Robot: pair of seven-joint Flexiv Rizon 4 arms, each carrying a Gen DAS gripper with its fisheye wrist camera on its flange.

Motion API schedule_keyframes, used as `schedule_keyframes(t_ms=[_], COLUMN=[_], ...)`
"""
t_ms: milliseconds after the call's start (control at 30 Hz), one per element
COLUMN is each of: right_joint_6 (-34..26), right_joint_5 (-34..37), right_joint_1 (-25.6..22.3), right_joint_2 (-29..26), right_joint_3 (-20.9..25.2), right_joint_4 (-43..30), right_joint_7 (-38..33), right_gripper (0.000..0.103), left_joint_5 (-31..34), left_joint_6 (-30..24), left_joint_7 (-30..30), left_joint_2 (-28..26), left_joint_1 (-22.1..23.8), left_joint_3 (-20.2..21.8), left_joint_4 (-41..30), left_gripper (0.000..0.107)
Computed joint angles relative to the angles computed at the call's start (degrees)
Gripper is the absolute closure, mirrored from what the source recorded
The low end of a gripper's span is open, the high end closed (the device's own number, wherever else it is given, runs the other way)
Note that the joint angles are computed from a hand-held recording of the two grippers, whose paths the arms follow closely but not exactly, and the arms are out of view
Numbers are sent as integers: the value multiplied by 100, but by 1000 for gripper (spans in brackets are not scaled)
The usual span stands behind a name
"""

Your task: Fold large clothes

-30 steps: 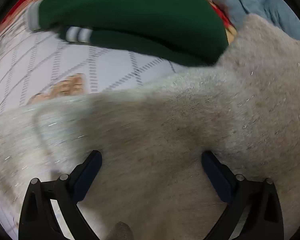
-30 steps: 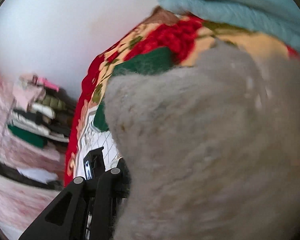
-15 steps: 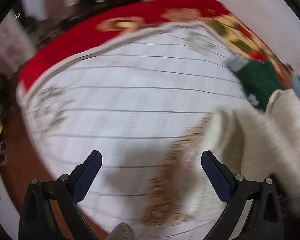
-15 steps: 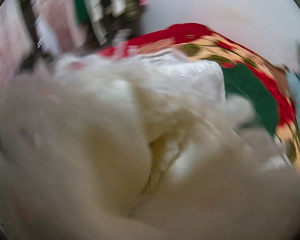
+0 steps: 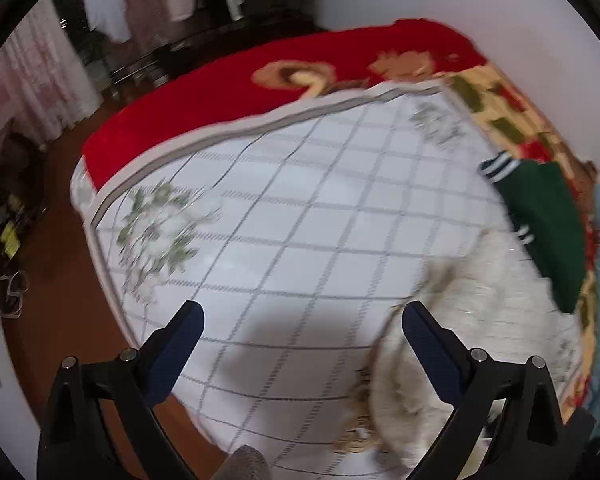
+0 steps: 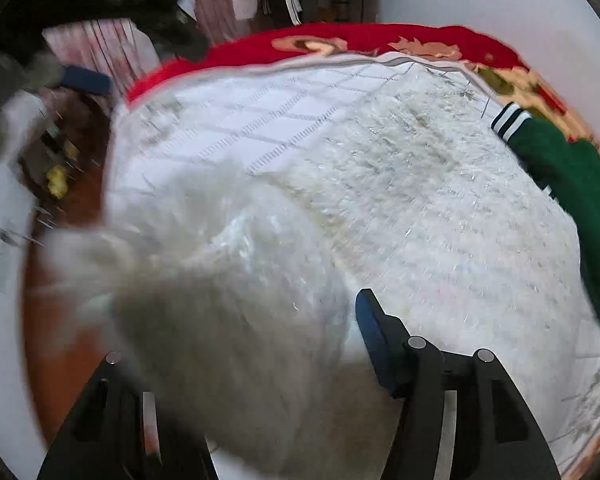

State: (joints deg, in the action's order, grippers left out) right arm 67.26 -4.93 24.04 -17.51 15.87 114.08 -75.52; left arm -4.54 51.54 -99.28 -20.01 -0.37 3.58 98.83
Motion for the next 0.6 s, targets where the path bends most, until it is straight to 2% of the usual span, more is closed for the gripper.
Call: schedule_keyframes(t_ms=[33,100,133,200,267,400,500,600], right_joint_6=[-350,-1036,-1401,-2036,-2314,-2580,-2484,-2808], right_joint_5=[694,1852,2465,3164,3356,3242,3010,2419], right_joint_1=[-366,-833,-1057,-1323,-1409,-1435,-1403,-1328], right_joint_2=[103,367,534,889,1156,1340,1205,760], right_joint_3=[364,662,717,582,309,-306,-580,-726], right_joint_4=[-223,-524,-627,-663,-567,-455,-507,-891], right_joint_7=[-448,-1033,-1248,-1265,-946,32,405,745], right_gripper=[42,41,41,41,41,41,41,41], left_joint_5=[-178,-449,-592,-708,-741,-211,-11,86], left_joint_6=[69,81,111,112,52,-456,-691,-666], left_joint_7=[148,466,625,843,1002,826,715,651], left_joint_2=[31,15,-11,-134,-324,-666,-733,-696], left_joint_1=[46,66,72,0,-94,-432,-535,-562], left_joint_3=[-107,-291,-371,-464,-513,-274,-197,-166], left_joint_4=[2,-81,-93,-166,-207,-258,25,277], left_gripper=[6,6,6,6,6,6,5,4])
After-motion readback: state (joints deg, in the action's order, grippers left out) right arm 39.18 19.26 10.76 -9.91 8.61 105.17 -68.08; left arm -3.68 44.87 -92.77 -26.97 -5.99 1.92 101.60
